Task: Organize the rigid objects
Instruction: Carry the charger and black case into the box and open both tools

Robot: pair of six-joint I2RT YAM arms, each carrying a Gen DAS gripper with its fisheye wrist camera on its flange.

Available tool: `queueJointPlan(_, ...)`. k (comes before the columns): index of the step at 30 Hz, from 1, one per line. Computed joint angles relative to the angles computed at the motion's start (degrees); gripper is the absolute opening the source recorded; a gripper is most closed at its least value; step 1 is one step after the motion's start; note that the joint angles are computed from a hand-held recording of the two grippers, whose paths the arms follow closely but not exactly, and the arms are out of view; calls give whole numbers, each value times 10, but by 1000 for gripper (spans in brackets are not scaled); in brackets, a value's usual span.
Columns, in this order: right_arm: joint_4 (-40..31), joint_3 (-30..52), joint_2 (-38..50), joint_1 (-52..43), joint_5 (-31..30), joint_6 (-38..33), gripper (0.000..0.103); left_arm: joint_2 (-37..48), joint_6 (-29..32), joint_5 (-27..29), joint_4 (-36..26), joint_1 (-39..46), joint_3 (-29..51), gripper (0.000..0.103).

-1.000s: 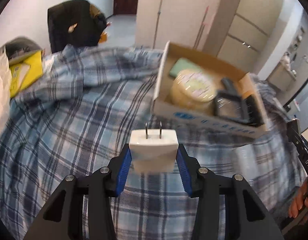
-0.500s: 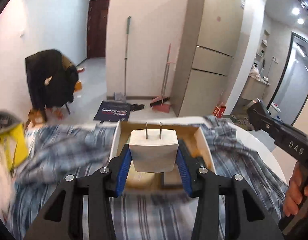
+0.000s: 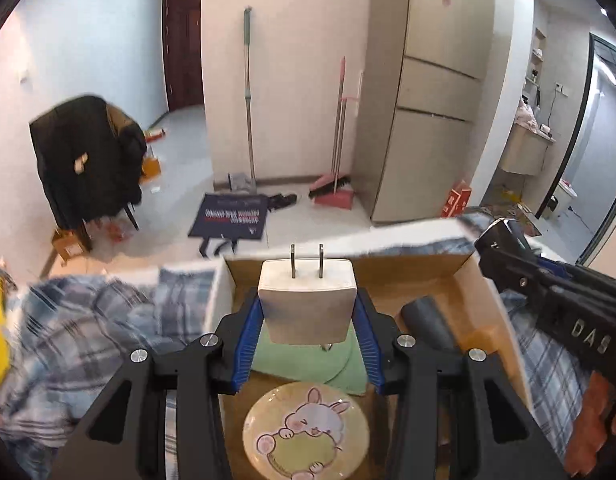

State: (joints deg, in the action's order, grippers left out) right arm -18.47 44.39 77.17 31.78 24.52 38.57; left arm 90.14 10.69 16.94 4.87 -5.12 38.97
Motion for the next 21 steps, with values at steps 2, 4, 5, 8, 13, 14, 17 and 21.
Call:
queueJointPlan(2,6,-6,5,-18,-30,-2,29,31,15,-7,-11,-2,13,47)
queueJointPlan(4,11,-11,6,-27,-45,-5,29,34,-3,-25,17,-4,2,47)
queueJointPlan(5,13,-13,7,-29,-49,-6,29,37,-7,-30,18,-6,3,47)
queueJointPlan(8,14,-14,14,-29,-50,-11,29,50,-3,-27,26,-6,6,47)
queueJointPlan(13,19,-17,17,-25,-52,-9,29,60,-11,-36,47,-8,2,49)
queueJointPlan(14,23,-19,16,-25,-51,-11,29,47,-9,-36,59,-6,-12,58)
queueJointPlan(17,60,-39,2,-22,-40,-27,29,-13,-22,-36,170,-4,-86,89)
queueJointPlan(21,66,-45,-9,-28,-41,-32,29,-91,-45,11,246,23,-148,89)
